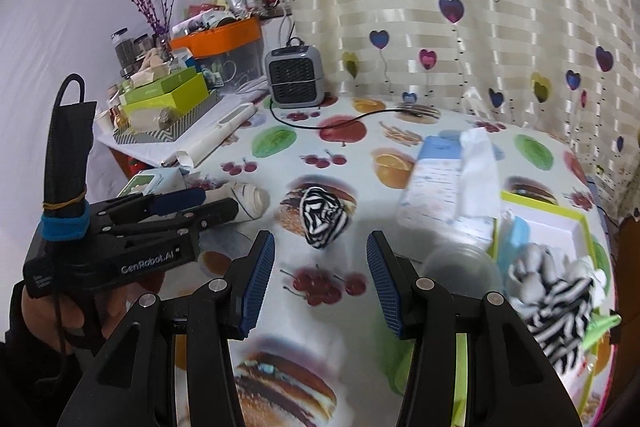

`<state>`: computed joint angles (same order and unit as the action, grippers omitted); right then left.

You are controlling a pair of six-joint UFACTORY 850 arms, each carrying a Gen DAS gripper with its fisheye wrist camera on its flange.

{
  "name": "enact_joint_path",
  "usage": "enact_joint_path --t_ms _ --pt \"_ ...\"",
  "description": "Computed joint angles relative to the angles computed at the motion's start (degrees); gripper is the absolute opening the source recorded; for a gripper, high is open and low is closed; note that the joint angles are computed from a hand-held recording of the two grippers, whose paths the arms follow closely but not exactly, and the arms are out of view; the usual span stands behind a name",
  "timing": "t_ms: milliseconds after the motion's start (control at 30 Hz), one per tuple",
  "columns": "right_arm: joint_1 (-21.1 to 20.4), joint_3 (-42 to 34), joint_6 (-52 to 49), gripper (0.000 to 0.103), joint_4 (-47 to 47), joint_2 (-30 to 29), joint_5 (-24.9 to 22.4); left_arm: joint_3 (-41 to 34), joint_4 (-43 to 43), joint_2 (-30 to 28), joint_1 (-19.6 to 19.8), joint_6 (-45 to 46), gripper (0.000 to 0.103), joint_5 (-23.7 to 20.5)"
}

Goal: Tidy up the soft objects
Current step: 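Move both grippers away from the tray toward the remaining socks, then grasp the small black-and-white striped sock with the right gripper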

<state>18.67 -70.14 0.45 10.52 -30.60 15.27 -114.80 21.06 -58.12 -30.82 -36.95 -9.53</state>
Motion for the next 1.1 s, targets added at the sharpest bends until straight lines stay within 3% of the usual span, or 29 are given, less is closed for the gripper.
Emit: enact_joint_path --t_ms 333,700,800,867,933,1100 --pt "-0.4 -7.2 8.3 0.049 -8.9 -5.4 -3.8 -5.1 0.0 -3.8 1.0 -1.5 0.056 -4.1" --pt "-1.0 -14.2 20.6 0.049 -20.8 -11.1 -7.9 -10.9 11.7 -7.1 0.6 -11.8 0.058 -9.5" --pt "-1.1 -14.9 21.3 0.049 -21.3 -11.6 -8.2 -10.1 21.0 -6.7 0.3 -19.8 0.058 -10.2" --pt "-1.1 -15.5 21.2 0.049 -21.1 -12.1 -8.5 -10.6 18.2 -7.0 0.7 -17.0 0.058 -10.0" --pt "-1.1 -16.6 22.9 0.049 -22.9 -12.7 -9.1 -13.0 10.0 -8.5 1.0 -8.5 0.062 -11.2" --pt "-0.7 -20.2 26.7 0.049 -26.8 -15.2 -11.2 -13.4 8.2 -8.9 1.0 -5.7 0.065 -11.2"
